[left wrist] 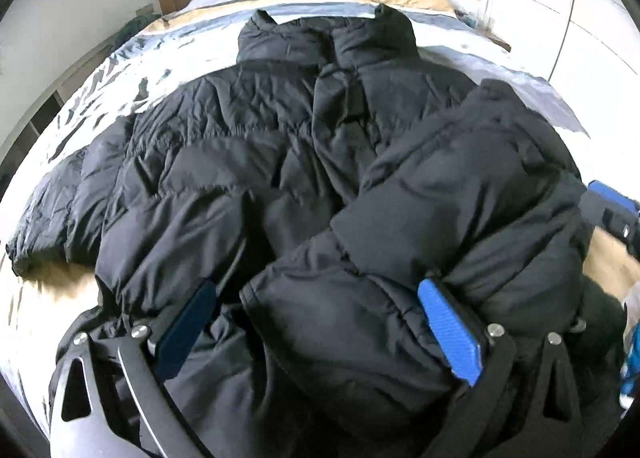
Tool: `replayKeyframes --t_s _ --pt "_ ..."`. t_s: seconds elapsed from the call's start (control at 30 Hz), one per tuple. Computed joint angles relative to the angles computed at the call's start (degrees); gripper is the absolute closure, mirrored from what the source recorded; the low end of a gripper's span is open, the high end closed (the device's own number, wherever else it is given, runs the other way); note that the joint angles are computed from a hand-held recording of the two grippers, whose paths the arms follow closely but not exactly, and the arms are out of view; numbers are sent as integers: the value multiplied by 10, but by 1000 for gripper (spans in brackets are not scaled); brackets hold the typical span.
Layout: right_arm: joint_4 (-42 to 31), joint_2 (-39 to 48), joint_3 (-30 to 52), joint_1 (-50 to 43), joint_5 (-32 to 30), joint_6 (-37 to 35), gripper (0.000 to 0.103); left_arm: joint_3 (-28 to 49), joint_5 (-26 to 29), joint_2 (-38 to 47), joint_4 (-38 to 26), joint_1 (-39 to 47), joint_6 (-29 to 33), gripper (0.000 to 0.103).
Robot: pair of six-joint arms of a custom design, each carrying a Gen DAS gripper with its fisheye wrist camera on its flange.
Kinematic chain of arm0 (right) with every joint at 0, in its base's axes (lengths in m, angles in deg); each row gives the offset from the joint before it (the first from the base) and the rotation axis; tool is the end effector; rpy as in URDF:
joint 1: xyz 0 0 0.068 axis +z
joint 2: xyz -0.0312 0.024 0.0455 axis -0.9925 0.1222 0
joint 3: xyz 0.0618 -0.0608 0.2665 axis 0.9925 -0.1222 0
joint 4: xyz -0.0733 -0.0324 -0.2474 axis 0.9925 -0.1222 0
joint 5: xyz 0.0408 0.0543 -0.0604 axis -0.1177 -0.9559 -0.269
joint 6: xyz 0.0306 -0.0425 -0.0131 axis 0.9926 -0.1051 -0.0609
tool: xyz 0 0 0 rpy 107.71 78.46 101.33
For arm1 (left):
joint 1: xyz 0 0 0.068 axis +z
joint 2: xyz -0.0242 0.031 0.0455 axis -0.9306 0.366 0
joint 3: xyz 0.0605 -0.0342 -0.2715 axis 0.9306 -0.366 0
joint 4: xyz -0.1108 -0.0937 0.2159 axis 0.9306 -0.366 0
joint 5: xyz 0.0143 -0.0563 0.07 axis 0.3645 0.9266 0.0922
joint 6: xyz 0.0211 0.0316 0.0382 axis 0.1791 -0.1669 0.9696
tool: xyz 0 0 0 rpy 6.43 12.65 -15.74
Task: Fold large clothes
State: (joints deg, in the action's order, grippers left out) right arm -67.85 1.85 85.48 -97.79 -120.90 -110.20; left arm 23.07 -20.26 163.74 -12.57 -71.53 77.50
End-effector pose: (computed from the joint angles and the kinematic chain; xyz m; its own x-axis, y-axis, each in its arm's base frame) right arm 0.2671 -0.0496 0.2250 -0.7176 -0.1681 -0.6758 -0.4144 0.8830 0.2205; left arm 0.2468 -0.0086 0.1982 -0.8361 -0.0961 -0.5401 -0.1326 0.9907 0.0290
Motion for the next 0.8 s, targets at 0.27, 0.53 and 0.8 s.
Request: replayKeyframes --t_s 0.27,0.53,0.8 --pt "-27 -50 -41 6 84 31 37 -16 18 -164 -94 48 39 0" --pt "-211 -259 -34 -44 59 -6 37 57 101 -338 -261 187 108 1" --pt "-372 -372 46 -60 34 -11 37 228 333 -318 -419 482 268 1"
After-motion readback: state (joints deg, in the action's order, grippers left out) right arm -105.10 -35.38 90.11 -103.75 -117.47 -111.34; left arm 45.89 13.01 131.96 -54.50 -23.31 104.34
